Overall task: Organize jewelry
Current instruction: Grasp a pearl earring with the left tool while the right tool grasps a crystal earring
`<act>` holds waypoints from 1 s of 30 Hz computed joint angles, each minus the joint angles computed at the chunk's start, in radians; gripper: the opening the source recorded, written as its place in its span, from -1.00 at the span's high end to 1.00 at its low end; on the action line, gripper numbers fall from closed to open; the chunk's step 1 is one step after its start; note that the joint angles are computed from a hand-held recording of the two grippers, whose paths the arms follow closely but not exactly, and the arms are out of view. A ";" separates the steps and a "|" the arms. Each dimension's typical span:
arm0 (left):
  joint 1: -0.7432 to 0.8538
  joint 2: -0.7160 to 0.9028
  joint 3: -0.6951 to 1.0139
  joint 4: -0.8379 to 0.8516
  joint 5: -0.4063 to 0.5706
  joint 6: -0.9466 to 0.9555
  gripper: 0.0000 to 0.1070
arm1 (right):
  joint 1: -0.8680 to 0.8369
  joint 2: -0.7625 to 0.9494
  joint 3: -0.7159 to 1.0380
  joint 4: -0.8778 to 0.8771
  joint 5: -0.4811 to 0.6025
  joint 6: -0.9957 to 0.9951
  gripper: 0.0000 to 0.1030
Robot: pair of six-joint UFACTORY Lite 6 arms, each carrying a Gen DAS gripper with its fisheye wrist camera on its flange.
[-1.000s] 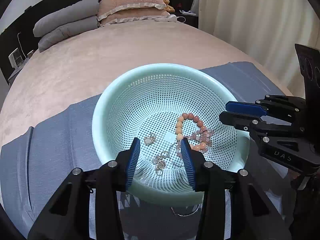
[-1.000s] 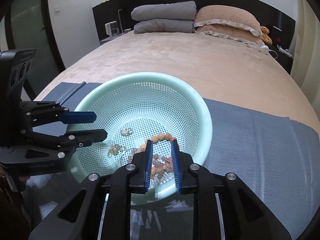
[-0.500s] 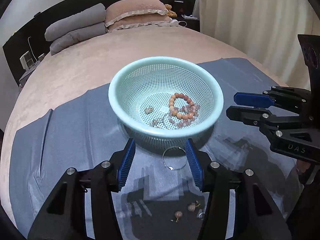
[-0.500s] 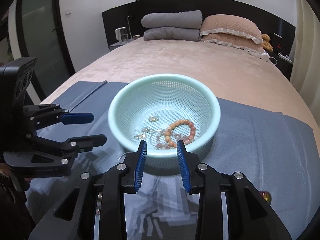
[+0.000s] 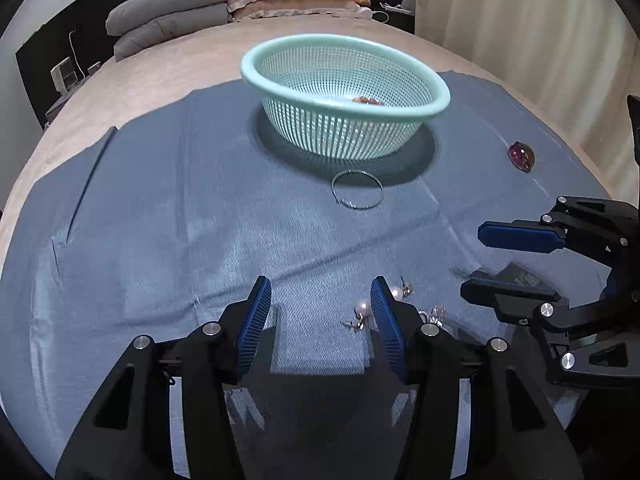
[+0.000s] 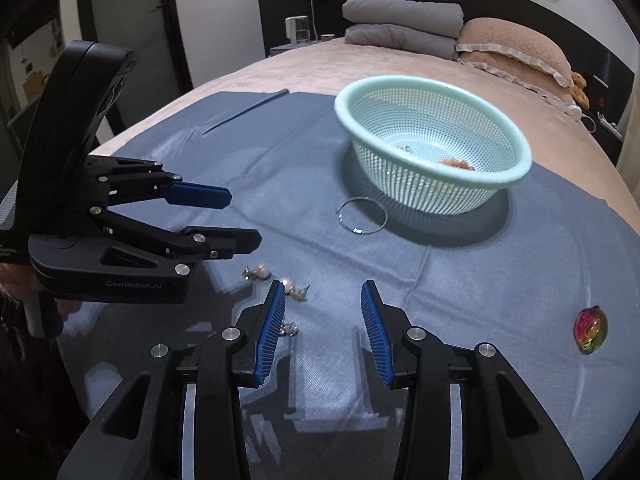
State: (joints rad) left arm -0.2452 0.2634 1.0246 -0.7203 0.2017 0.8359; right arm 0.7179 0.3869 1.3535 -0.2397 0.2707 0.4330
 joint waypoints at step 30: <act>-0.070 -0.020 -0.112 -0.369 -0.056 0.379 0.76 | 0.004 -0.027 -0.136 -0.108 -0.097 0.141 0.73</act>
